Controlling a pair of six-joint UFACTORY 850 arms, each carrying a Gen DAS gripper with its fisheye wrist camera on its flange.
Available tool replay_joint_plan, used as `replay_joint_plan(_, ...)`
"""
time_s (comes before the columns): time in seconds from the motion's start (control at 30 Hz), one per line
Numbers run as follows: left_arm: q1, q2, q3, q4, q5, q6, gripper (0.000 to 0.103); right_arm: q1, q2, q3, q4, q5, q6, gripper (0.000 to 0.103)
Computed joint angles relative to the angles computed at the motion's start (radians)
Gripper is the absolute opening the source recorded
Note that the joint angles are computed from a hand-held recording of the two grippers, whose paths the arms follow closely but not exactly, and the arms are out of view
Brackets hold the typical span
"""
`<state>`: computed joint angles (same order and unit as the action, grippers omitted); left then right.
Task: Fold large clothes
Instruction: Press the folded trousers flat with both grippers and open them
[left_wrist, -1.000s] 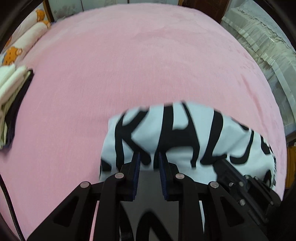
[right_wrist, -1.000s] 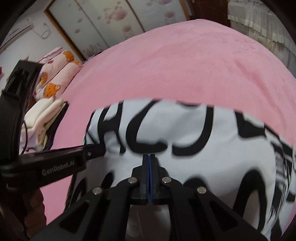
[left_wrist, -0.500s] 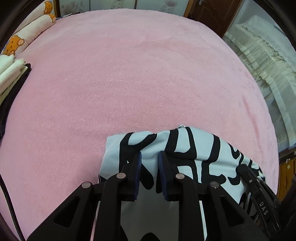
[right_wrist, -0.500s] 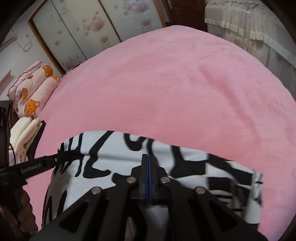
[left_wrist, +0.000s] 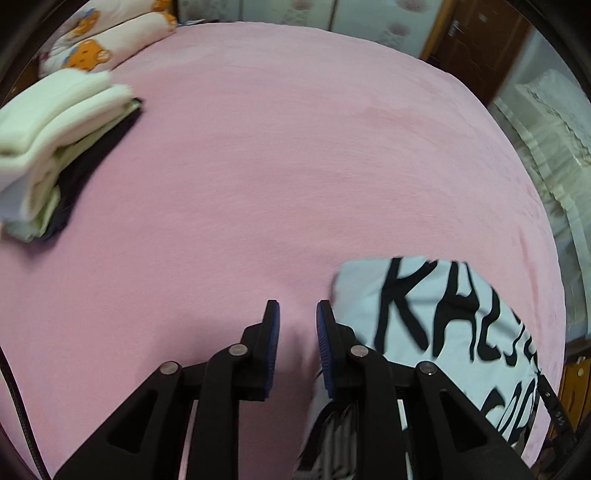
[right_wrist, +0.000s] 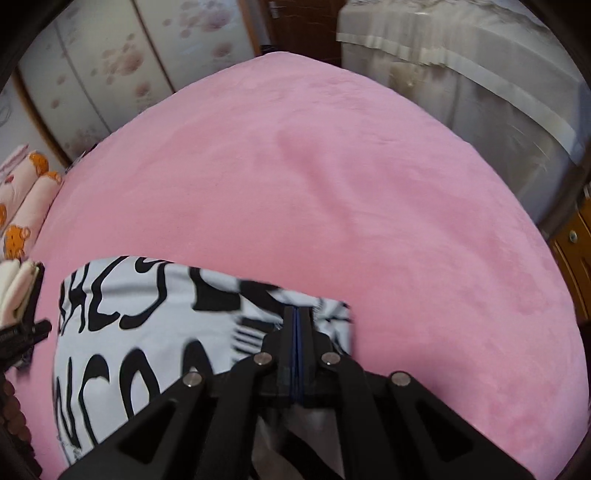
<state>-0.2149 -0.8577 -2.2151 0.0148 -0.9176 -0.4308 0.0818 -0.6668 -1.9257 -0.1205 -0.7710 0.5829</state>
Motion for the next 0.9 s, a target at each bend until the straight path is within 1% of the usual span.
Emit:
replay_joint_plan(0.07, 0.005, 0.099, 0.152, -0.001, 0.059, -0.036, 0.019, 0.000, 0.046, 0.048, 0.004, 0.003, 0.004, 0.000)
replay_joint_plan(0.13, 0.004, 0.191, 0.290, 0.000, 0.096, -0.071, 0.022, 0.006, 0.094, 0.099, 0.021, -0.010, -0.013, 0.000)
replay_joint_plan(0.17, 0.002, 0.221, 0.330, 0.006, 0.096, -0.082, 0.024, 0.007, 0.111, 0.117, 0.043, -0.013, -0.031, 0.000)
replay_joint_plan(0.3, -0.019, 0.358, 0.511, 0.050, 0.085, -0.138, 0.027, 0.025, 0.215, 0.236, 0.101, -0.039, -0.055, 0.000)
replay_joint_plan(0.37, -0.033, 0.429, 0.599, 0.055, 0.081, -0.139, 0.032, 0.039, 0.278, 0.303, 0.123, -0.049, -0.039, 0.000)
replay_joint_plan(0.4, -0.043, 0.460, 0.634, 0.063, 0.077, -0.141, 0.033, 0.046, 0.305, 0.329, 0.132, -0.052, -0.033, 0.004)
replay_joint_plan(0.47, -0.064, 0.530, 0.707, 0.082, 0.057, -0.148, 0.033, 0.068, 0.362, 0.382, 0.119, -0.075, 0.004, 0.004)
replay_joint_plan(0.53, -0.083, 0.591, 0.762, 0.076, 0.032, -0.144, 0.034, 0.090, 0.404, 0.414, 0.116, -0.110, 0.016, 0.004)
replay_joint_plan(0.57, -0.095, 0.620, 0.783, 0.060, 0.006, -0.126, 0.039, 0.104, 0.426, 0.428, 0.129, -0.144, 0.009, 0.005)
replay_joint_plan(0.63, -0.121, 0.657, 0.800, 0.038, -0.042, -0.099, 0.045, 0.126, 0.458, 0.454, 0.153, -0.180, -0.005, 0.005)
replay_joint_plan(0.73, -0.168, 0.712, 0.809, 0.053, -0.104, -0.073, 0.045, 0.161, 0.491, 0.461, 0.176, -0.252, -0.017, 0.006)
replay_joint_plan(0.77, -0.185, 0.729, 0.810, 0.065, -0.121, -0.066, 0.047, 0.173, 0.499, 0.455, 0.181, -0.281, -0.018, 0.012)
replay_joint_plan(0.8, -0.200, 0.744, 0.808, 0.078, -0.132, -0.066, 0.049, 0.185, 0.507, 0.447, 0.183, -0.305, -0.018, 0.020)
replay_joint_plan(0.83, -0.215, 0.756, 0.806, 0.091, -0.137, -0.072, 0.054, 0.189, 0.514, 0.443, 0.186, -0.313, -0.016, 0.024)
replay_joint_plan(0.9, -0.238, 0.778, 0.802, 0.111, -0.137, -0.085, 0.060, 0.201, 0.527, 0.428, 0.190, -0.321, -0.009, 0.035)
